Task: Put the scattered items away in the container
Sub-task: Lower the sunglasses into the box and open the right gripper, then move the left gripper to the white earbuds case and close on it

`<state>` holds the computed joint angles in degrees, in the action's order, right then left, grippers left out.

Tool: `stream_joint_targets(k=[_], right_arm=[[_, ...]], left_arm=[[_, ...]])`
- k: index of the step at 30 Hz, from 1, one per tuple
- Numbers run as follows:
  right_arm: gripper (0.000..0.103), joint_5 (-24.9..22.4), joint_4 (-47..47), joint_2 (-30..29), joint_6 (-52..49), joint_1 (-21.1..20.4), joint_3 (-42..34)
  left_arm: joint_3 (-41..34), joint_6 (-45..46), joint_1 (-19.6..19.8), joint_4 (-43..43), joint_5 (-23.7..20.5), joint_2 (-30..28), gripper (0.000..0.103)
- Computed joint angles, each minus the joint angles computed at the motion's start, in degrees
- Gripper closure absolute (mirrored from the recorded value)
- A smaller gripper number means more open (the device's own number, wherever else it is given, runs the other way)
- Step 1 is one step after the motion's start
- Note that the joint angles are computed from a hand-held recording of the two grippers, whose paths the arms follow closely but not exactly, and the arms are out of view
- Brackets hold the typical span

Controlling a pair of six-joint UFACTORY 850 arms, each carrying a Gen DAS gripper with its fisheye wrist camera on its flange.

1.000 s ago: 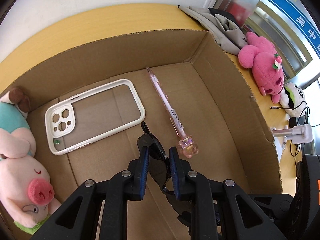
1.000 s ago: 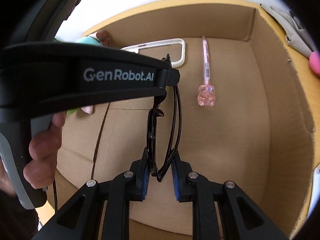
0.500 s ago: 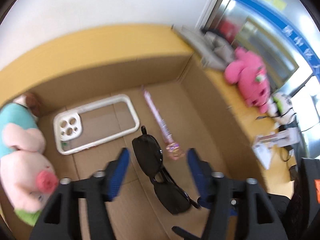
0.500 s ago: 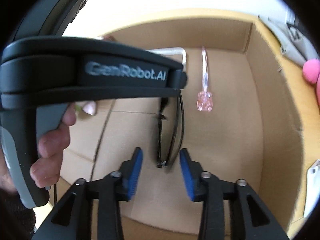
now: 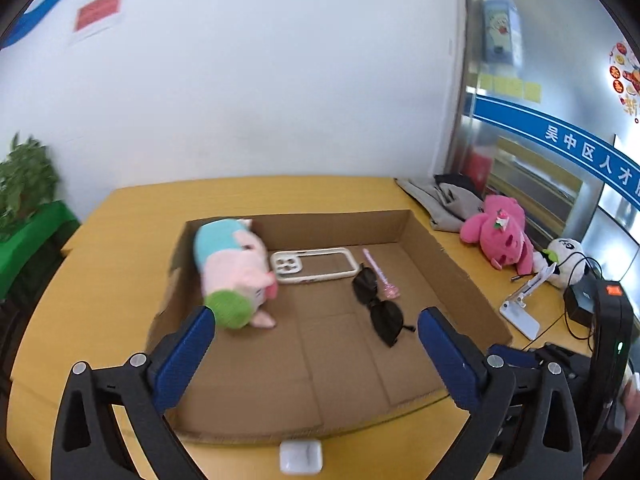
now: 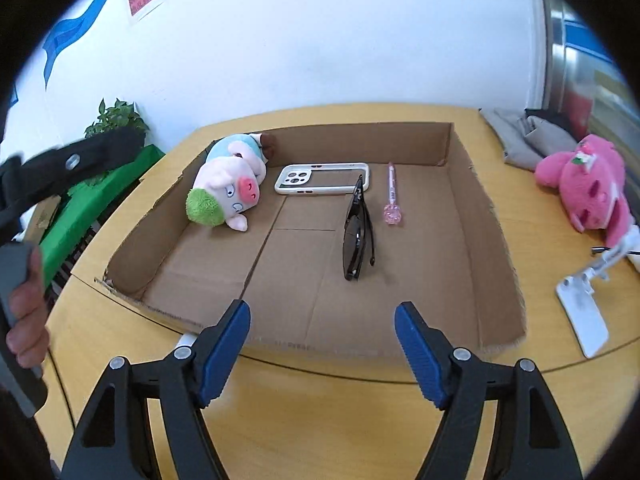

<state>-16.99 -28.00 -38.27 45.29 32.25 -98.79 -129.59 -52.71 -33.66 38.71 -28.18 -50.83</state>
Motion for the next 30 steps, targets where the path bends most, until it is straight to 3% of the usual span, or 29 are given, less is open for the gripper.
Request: stream_joint_targets(k=[4,9,22,30], right_arm=[[0.028,-0.3,-13.9,2.6,13.4,1.8,2.8],[0.028,-0.8,-18.8,4.2,17.3,2.7,4.7],[0.028,-0.4,-15.9,5.3,14.7,2.5,7.3],[0.028,3.9,0.8,6.0,-2.0,2.0,10.8]], left_arm=[[13.6,-14.2,-1.4,12.1,2.0,7.5,0.000],[20.2,-20.5,-2.5,17.0,2.1,10.4,0.000],[21.0,-8.0,-1.7,3.8,3.6,7.6,0.000],[19.1,2.1,-1.0,-5.7,3.6,4.8,0.000]])
